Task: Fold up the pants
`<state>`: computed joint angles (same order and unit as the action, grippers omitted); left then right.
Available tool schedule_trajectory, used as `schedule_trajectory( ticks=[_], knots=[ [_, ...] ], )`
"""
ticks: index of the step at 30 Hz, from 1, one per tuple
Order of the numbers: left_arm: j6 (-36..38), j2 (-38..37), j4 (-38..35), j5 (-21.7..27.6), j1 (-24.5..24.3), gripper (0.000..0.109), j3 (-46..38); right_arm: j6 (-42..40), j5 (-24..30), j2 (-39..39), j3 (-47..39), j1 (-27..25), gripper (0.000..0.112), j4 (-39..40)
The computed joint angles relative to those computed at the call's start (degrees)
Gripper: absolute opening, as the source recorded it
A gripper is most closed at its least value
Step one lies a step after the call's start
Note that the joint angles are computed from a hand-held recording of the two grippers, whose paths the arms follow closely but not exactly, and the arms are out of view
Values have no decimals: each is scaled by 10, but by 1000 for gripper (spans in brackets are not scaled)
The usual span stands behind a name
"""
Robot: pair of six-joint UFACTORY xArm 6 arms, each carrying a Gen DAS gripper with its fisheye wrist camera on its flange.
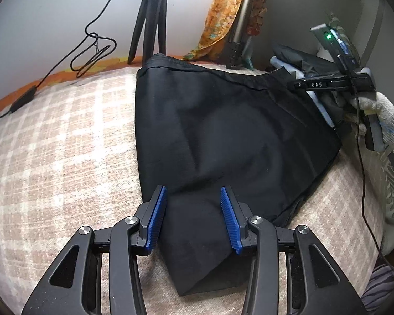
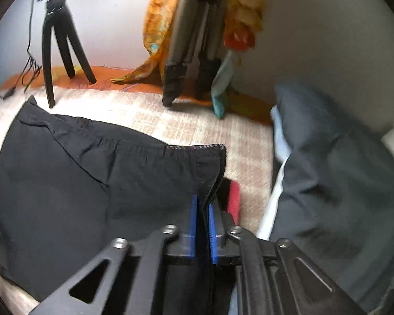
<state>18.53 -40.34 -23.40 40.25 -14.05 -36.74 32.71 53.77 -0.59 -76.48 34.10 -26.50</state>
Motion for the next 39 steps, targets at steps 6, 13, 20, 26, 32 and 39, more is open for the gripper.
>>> schedule_trajectory(
  ticks=[6, 13, 20, 26, 32, 39],
  knots=[
    [21, -31, -51, 16, 20, 41, 14, 23, -47, -26, -17, 51, 37, -62],
    [42, -51, -75, 24, 20, 41, 28, -209, -155, 58, -103, 105, 26, 210],
    [64, -52, -103, 36, 36, 41, 30, -276, -63, 223, -287, 144, 12, 236],
    [75, -55, -117, 46, 46, 41, 32, -204, -25, 296, -370, 120, 10, 193],
    [84, -71, -141, 76, 76, 42, 34, -203, -17, 347, -432, 107, 10, 224],
    [53, -91, -156, 119, 144, 48, 36, -195, 43, 429, -568, 109, 11, 224]
  ],
)
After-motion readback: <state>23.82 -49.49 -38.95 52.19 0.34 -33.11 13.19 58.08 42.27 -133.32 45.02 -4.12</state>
